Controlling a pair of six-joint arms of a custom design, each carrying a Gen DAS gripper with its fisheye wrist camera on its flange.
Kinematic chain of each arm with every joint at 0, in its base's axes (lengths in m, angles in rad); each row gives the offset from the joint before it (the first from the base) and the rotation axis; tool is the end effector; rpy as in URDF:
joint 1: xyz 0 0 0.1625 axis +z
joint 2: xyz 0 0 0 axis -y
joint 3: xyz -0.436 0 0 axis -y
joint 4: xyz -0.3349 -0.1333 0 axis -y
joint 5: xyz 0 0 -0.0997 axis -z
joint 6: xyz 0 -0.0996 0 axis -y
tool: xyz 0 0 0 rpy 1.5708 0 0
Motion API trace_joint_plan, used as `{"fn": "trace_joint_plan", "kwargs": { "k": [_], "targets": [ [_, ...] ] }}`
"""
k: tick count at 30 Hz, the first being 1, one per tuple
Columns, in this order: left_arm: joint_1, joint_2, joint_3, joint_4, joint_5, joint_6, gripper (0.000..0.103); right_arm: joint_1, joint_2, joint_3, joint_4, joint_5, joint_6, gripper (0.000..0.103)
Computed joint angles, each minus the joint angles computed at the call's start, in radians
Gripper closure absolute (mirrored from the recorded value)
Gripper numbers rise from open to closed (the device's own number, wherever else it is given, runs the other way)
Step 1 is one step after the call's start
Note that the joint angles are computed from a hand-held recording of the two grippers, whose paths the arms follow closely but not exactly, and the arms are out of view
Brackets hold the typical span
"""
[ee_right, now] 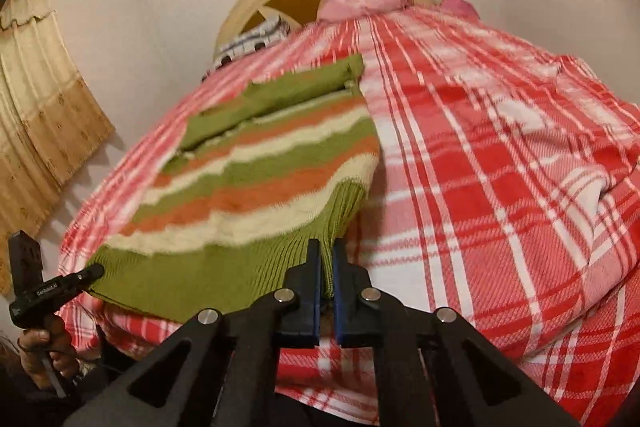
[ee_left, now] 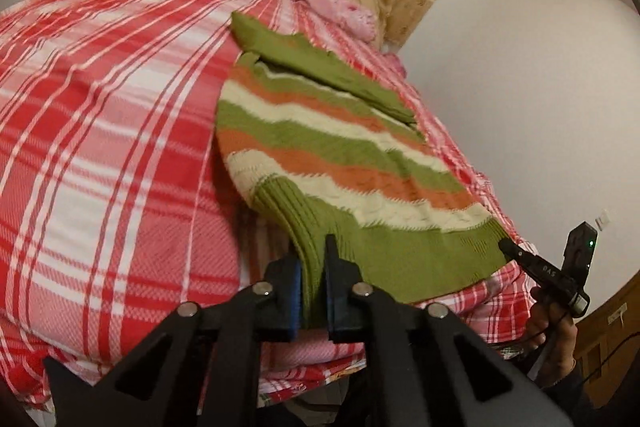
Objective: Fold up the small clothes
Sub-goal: 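Lift the hem with both tools and fold it up toward the collar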
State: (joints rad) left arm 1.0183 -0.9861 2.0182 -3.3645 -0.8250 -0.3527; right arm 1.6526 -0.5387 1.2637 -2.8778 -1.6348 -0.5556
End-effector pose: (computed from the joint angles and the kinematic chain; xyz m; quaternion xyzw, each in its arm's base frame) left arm -0.1098 -0.5609 0.2545 -0.0485 0.8738 -0.4592 0.1528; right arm 0.1888 -0.7499 0.1359 0.2913 -0.9121 0.2716 0.0971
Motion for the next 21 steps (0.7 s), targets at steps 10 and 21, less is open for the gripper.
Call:
{"fn": "trace_joint_plan", "kwargs": {
  "k": [10,21],
  "targets": [
    [0.026,-0.009,-0.076,0.010,-0.041,0.095,0.094,0.038,0.028,-0.077,-0.035,0.060,-0.003,0.100],
    [0.067,0.020,-0.292,0.083,-0.097,0.241,0.094,0.085,0.153,-0.404,0.092,0.105,0.042,0.100]
  ]
}}
